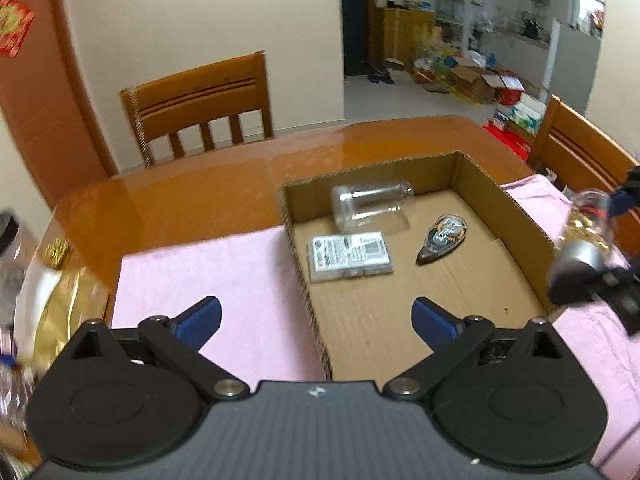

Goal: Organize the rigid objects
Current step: 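Carry both items over the box and release the card pack from the left tool, then open the right tool to drop the capsule bottle into the box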

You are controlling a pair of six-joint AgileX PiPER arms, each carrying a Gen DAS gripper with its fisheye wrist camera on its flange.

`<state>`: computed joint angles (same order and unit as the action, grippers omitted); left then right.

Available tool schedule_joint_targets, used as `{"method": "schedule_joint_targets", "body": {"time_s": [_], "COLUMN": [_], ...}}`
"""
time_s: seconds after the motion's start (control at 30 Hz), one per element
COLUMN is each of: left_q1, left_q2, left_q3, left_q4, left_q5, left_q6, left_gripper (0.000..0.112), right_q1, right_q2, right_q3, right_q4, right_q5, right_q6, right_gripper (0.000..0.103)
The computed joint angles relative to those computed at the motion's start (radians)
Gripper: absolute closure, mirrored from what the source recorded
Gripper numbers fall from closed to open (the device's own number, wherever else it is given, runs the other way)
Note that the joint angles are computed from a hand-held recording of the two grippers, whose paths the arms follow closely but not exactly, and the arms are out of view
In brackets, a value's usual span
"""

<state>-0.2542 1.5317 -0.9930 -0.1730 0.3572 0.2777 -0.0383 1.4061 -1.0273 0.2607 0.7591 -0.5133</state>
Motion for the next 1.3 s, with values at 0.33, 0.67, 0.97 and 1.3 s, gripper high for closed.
{"method": "schedule_joint_targets", "body": {"time_s": [0.33, 0.67, 0.97, 1.3], "left_q1": [0.053, 0.075, 0.056, 0.034], "left_q2": [-0.103, -0.123, -0.134, -0.173], "left_q3": [0.156, 0.212, 0.229, 0.284], "left_q4": [0.061, 0.021, 0.012, 0.067], "left_q5": [-0.049, -0.053, -0.060, -0.073], "left_q6": [-0.067, -0.015, 0.005, -0.089], "left_gripper": [0.010, 0.010, 0.010, 0.010], "right_q1": [0.058, 0.108, 0.093, 0.100], "right_q2": [0.144, 0.191, 0.087, -0.092], "right_q3": [-0.112, -0.137, -0.035, 0.196], "right_q4": [-0.071, -0.228, -0.221, -0.276], "right_q5": [-0.037, -0.112, -0.128, -0.182], "right_q6": [0.109, 0.247, 0.300, 0.434], "right_gripper": [0.007, 0.000, 0.000, 0.000]}}
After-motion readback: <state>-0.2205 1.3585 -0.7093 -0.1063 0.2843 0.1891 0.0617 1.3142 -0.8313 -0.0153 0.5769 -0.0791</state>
